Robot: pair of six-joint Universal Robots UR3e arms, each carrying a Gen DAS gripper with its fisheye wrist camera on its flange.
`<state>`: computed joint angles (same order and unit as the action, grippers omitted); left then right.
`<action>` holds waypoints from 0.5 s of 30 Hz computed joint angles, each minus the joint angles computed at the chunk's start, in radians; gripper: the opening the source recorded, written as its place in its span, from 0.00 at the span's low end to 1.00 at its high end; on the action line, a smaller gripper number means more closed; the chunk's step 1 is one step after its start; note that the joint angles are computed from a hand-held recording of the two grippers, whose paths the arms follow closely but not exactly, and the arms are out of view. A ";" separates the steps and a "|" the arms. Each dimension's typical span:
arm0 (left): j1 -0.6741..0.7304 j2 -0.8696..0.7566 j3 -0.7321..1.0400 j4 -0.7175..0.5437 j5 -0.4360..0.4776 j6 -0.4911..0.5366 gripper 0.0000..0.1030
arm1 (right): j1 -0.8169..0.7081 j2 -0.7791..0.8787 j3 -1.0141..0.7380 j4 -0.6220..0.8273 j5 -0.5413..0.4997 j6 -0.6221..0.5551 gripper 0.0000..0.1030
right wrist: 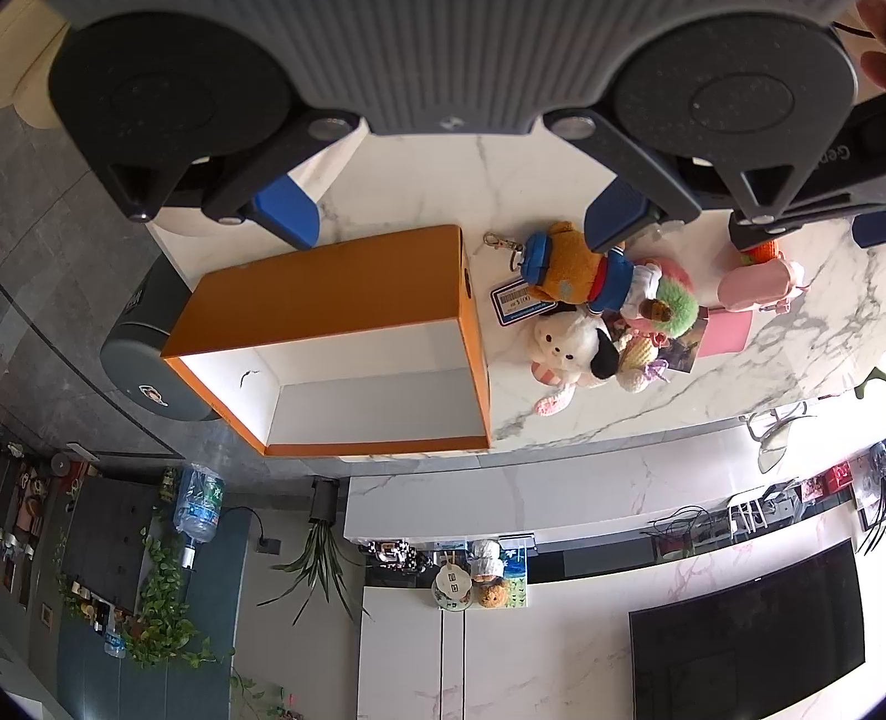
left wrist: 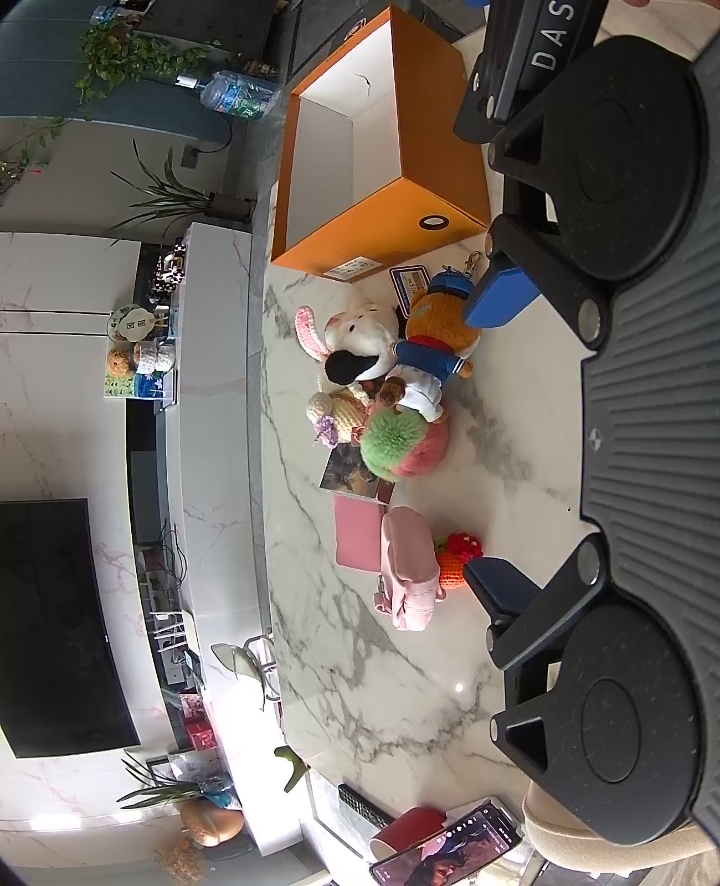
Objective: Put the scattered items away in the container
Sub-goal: 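Move both tools toward the plush toys beside the orange box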
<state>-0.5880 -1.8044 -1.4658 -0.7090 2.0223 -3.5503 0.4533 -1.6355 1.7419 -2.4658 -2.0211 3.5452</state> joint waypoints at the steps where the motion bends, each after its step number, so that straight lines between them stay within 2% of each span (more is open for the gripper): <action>1: -0.003 0.002 0.001 -0.001 0.004 -0.001 1.00 | 0.001 -0.003 0.002 -0.001 -0.001 0.000 1.00; 15: -0.030 0.034 -0.019 0.007 0.035 -0.011 1.00 | 0.033 -0.050 0.027 -0.003 -0.038 0.013 1.00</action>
<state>-0.6177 -1.7709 -1.4846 -0.7021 2.0577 -3.5612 0.4867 -1.6857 1.7685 -2.4686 -2.0593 3.5585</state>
